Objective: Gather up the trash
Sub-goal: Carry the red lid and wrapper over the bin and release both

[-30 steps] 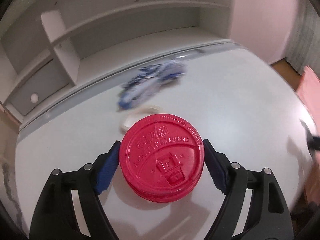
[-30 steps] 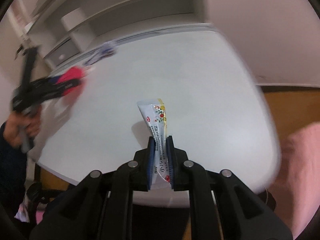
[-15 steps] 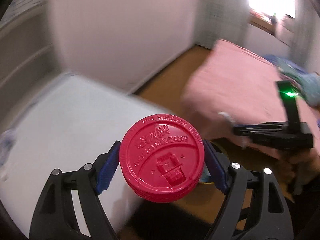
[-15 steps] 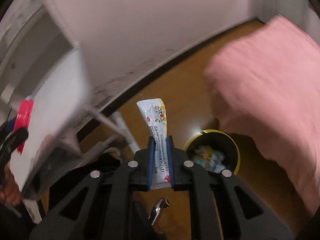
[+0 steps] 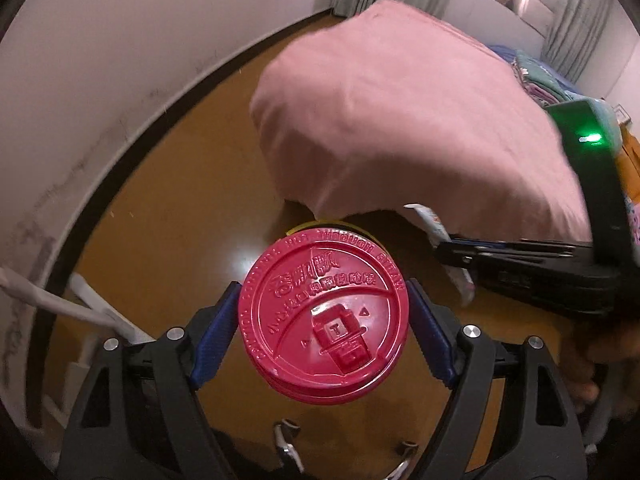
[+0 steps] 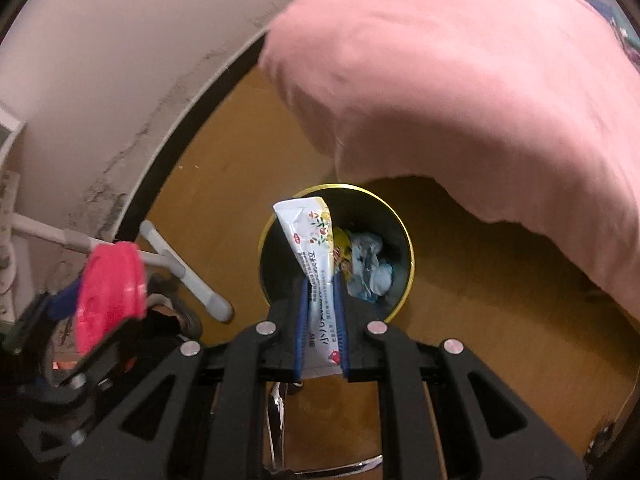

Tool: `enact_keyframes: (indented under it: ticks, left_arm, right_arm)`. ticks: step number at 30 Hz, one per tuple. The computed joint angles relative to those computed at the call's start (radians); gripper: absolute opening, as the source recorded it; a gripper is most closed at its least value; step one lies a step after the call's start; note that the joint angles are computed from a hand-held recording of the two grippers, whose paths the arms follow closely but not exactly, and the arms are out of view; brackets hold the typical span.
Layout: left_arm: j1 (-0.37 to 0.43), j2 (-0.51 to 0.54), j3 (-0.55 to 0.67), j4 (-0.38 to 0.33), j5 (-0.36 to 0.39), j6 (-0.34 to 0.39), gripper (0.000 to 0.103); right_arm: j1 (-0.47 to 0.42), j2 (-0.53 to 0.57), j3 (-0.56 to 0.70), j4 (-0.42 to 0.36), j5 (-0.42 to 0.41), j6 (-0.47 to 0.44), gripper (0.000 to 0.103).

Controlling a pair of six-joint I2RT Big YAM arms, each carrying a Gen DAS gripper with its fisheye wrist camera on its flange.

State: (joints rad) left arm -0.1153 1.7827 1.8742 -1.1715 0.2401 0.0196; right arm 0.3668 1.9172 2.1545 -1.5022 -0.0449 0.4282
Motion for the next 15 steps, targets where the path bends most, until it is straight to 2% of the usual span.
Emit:
enact_keyframes:
  ticks: [5, 11, 15]
  left_arm:
    - [-0.004, 0.02, -0.072, 0.024, 0.004, -0.018, 0.079]
    - [0.006, 0.032, -0.101, 0.055, 0.082, -0.046, 0.079]
    - [0.006, 0.051, -0.086, 0.019, 0.088, -0.043, 0.079]
  right_arm:
    - [-0.02, -0.02, -0.067, 0.019, -0.029, 0.009, 0.013]
    - [-0.017, -0.021, -0.076, 0.024, -0.036, -0.005, 0.013]
    - [-0.016, -0.024, -0.079, 0.057, -0.034, -0.011, 0.016]
